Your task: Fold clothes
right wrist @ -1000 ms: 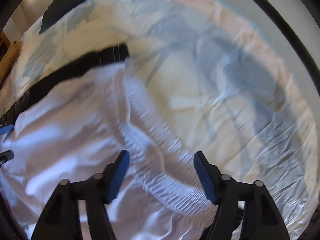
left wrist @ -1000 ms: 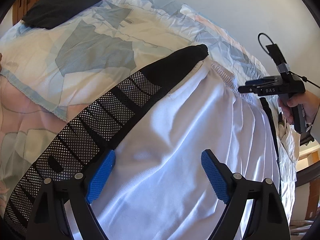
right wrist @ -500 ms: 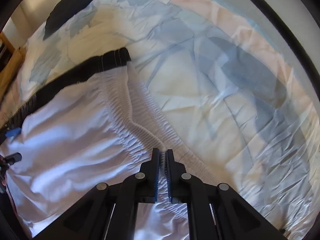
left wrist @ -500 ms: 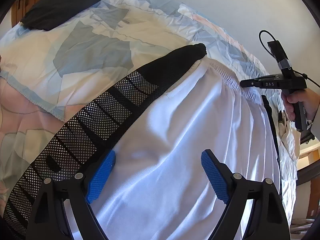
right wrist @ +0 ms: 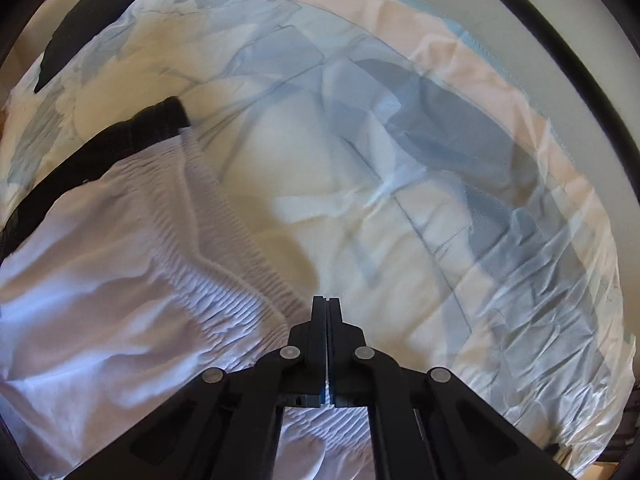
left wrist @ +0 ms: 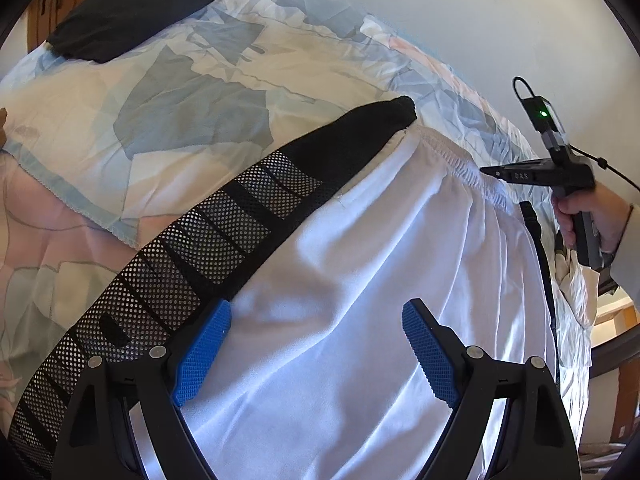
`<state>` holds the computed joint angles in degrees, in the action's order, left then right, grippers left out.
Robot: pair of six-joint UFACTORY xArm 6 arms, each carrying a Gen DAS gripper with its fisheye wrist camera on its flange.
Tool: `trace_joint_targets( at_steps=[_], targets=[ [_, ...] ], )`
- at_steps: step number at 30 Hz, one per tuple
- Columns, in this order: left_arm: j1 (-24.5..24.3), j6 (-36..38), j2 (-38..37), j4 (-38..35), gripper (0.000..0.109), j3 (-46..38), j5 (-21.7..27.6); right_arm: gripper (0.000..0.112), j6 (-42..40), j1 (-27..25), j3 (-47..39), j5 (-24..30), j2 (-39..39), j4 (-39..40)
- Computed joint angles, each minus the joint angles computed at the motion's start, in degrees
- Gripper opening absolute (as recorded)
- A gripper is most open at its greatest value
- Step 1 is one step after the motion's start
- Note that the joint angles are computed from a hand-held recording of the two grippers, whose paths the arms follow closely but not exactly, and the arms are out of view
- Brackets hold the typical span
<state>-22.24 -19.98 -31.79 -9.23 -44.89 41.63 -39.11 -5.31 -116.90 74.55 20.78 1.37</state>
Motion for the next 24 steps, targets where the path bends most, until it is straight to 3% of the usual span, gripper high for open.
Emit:
trace_joint_targets(
  at_steps=[1,2,4,6,8,12,14,18,20,22,24],
  targets=[
    [0.13,0.00,0.03,-0.25,0.087,-0.05,0.05,0.041,-0.07,-0.19,0.30,-0.88,-0.65,0.08],
    [0.23,-0.04,0.07,-0.47,0.087,-0.11,0.03,0.064,0.67,-0.65,1.18,-2.53,-1.79,0.08],
    [0.36,0.51,0.08,-1.71,0.087,-0.20,-0.38,0.075,1.48,-2.40,5.63,-8.03,-5.55,1.45],
    [0.03,2.57,-0.52,-4.03,0.087,0.18,-2.33,0.087,6.86,-3.91,17.45,-16.93,-13.82,-1.11],
    [-0.96,4.46,-1.46,-4.69,0.087,0.53,-4.85,0.094,16.28,-5.02,29.45,-19.95,-24.20,-5.82],
    [-3.36,5.46,-1.28,-0.92,0.087,-0.06,-5.09,0.094,26.74,-8.79,52.52,-20.07,-44.71,-2.35],
    [-3.49,6.27,-0.13,-1.31,0.087,-0.74,-3.29,0.094,28.82,-10.52,63.00,-17.20,-56.71,0.42],
    [-2.95,9.46,0.98,-7.07,0.087,-1.26,-1.79,0.101,30.14,-14.66,74.88,-0.61,-80.37,8.20],
    [-3.83,10.24,0.81,-7.95,0.087,-1.58,-1.78,0.102,30.90,-16.26,76.48,7.95,-87.32,12.66],
    [-6.13,9.06,0.32,-3.83,0.087,-1.87,-2.94,0.102,31.73,-18.09,77.41,13.13,-92.44,16.45],
    [-8.56,8.12,-0.34,0.38,0.087,-1.92,-3.16,0.101,34.82,-15.89,78.85,14.10,-96.86,15.18]
  ],
)
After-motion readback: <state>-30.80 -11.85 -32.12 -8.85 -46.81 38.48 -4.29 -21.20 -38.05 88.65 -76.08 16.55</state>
